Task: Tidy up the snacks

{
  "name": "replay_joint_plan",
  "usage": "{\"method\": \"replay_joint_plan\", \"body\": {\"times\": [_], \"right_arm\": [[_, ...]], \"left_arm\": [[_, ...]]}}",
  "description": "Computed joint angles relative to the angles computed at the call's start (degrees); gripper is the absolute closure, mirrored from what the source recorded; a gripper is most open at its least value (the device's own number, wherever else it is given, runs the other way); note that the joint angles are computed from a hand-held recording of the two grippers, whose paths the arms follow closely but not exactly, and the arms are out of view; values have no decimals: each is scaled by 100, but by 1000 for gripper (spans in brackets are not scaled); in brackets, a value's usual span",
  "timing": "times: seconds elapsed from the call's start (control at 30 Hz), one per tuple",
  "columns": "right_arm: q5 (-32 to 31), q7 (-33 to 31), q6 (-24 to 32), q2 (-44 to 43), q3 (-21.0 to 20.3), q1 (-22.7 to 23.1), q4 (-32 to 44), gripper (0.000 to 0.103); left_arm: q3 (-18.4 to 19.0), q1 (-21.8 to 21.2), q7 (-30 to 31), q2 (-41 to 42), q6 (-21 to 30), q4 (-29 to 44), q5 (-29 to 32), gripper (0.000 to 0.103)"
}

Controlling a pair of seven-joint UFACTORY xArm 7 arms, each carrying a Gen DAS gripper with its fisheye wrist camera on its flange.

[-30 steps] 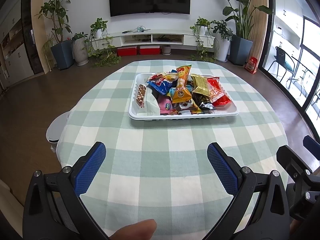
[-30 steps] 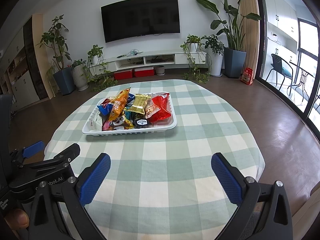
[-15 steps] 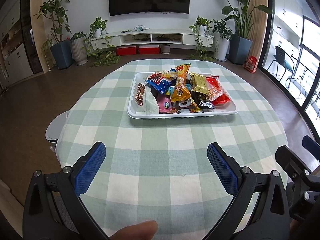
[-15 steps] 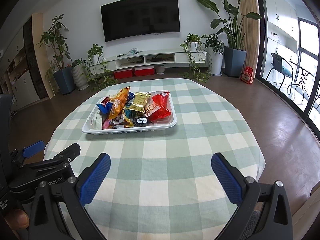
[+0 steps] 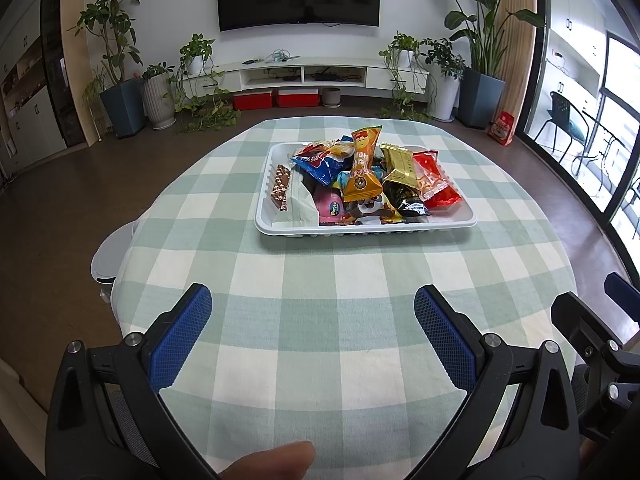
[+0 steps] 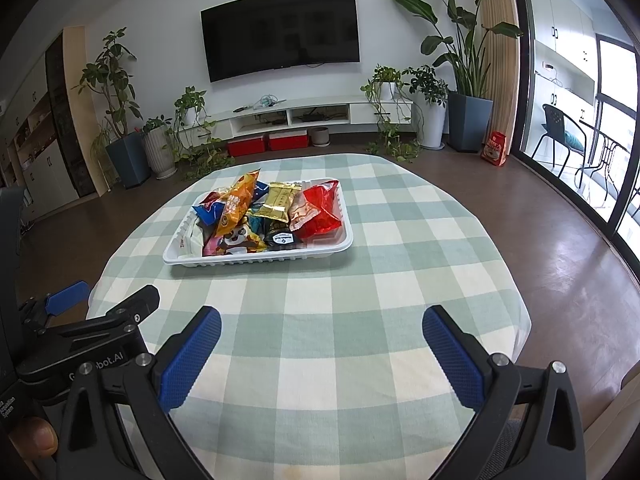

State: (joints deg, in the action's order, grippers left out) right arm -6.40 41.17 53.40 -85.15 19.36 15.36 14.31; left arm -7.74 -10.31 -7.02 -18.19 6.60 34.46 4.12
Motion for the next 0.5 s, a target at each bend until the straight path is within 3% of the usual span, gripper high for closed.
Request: {"method": "replay_joint_plan", "body": {"times": [0.5], "right_arm": [[1,-5,36,20,-15,3,41,0]], "left_arm": [[49,-41,38,1,39,21,-31,0]]}}
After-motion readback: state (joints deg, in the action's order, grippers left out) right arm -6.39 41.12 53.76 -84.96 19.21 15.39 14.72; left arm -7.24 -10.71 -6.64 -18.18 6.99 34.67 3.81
